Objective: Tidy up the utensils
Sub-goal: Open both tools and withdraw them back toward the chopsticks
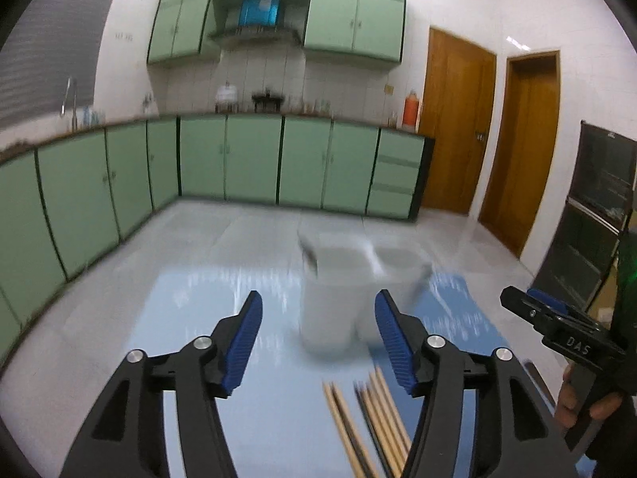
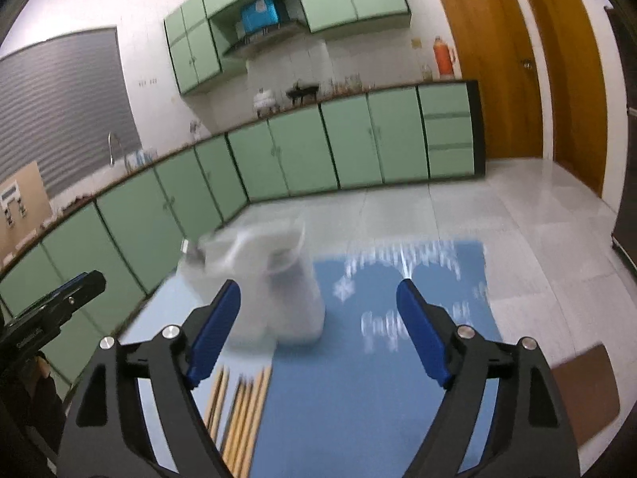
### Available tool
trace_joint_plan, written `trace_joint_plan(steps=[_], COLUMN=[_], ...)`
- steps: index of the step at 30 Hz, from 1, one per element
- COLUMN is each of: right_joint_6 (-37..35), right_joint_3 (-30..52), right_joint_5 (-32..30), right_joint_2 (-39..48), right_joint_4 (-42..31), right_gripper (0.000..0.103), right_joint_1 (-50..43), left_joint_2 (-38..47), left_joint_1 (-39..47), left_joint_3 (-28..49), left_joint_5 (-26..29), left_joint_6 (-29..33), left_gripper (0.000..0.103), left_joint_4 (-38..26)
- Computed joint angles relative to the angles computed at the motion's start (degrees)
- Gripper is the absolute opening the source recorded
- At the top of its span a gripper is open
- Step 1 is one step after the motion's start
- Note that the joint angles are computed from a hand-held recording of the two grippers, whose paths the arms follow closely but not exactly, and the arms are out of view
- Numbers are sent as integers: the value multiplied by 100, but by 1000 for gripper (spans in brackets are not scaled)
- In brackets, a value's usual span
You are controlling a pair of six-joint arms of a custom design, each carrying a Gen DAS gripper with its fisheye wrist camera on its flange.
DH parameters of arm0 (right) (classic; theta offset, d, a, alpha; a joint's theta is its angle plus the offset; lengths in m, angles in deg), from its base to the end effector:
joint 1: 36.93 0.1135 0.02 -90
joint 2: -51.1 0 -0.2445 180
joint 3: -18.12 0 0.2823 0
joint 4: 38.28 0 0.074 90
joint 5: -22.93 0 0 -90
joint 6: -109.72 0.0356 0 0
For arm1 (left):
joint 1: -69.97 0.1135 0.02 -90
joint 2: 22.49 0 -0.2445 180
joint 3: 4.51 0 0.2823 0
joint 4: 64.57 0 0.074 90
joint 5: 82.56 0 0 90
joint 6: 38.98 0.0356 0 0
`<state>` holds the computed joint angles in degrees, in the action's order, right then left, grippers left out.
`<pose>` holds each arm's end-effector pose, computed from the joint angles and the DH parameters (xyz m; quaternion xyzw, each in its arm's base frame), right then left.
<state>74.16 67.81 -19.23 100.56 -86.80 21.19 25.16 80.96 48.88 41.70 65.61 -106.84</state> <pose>0.1325 0.1631 0.2274 0.1168 0.8584 0.0603 0.4958 0.2191 0.0221 0.2609 0.1592 0.8489 -0.1614 0.4775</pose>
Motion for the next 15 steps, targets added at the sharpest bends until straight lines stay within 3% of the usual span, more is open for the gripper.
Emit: trace_joint_plan(steps=[5,8,15], right_joint_6=[2324,3507,5119], right_joint_3=[225,316,308], right_joint_5=[77,-145,-562], right_joint_2=[728,1181,1704], right_joint_4=[-1555,-2048,-2550], right_gripper=[83,87,89], right_joint_1=[1467,2109,3002], left_joint_2=[-725,-1092,-1736], left_joint_1=[496,886,1600], left_joint_3=[-575,-936,-1354], left_joint_5=[21,-30,59], left_joint_6=[1037,1729,2970], left_gripper=[63,67,72], left_joint_4=[-1510,-2333,-3604])
